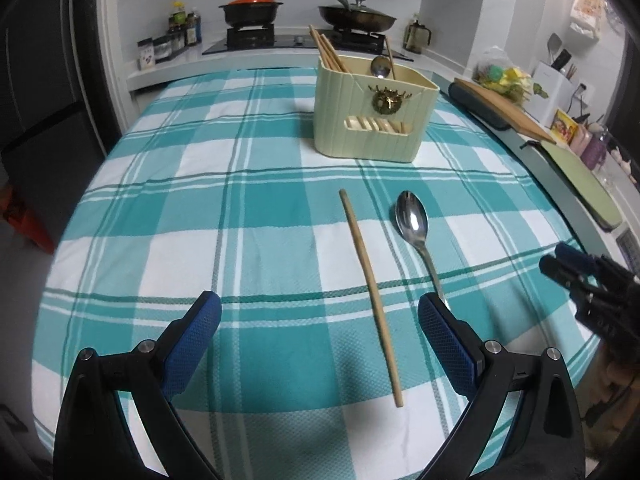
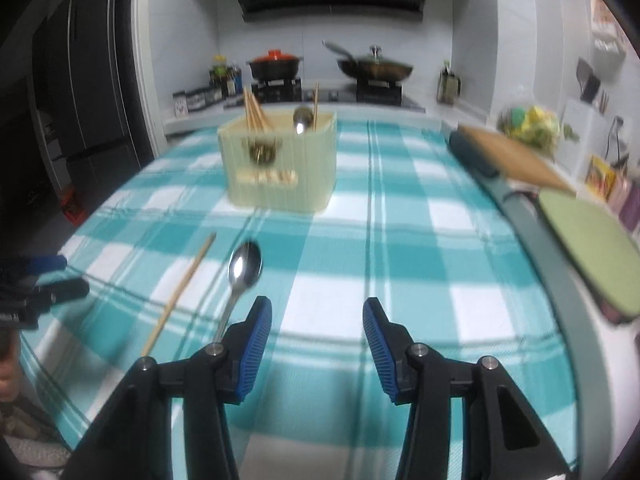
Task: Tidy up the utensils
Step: 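Withdraw both open tools from the caddy toward the loose chopstick and spoon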
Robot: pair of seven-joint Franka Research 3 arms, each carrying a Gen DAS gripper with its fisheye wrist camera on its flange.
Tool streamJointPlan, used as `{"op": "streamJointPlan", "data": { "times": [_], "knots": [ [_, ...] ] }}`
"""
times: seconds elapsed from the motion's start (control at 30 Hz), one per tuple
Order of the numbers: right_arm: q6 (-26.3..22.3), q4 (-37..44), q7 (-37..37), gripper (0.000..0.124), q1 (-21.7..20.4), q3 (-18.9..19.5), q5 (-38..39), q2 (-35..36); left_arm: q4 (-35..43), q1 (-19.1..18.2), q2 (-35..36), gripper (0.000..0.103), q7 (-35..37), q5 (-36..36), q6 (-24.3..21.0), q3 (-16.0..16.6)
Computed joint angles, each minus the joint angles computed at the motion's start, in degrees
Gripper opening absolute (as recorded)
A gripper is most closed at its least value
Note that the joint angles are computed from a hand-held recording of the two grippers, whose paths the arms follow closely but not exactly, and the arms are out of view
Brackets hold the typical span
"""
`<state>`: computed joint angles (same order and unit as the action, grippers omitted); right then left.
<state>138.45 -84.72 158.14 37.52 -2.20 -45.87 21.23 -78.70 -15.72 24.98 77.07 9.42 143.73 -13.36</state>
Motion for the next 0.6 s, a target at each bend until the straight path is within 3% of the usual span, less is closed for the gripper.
{"op": "streamJointPlan", "data": {
  "times": [0.33,0.6],
  "knots": [
    [0.89,-1.79,-0.50,0.048,0.35,0.85,4.30,1.53,0.98,-1.46,1.13,0.099,-2.38,3.54,-1.45,1.22],
    [0.69,5.79,-7.87,0.048,0.51,0.85,10.26,7.29,-0.05,-0.83,1.05,0.099,-3.60,3.22,-1.82,1.25]
  ]
}}
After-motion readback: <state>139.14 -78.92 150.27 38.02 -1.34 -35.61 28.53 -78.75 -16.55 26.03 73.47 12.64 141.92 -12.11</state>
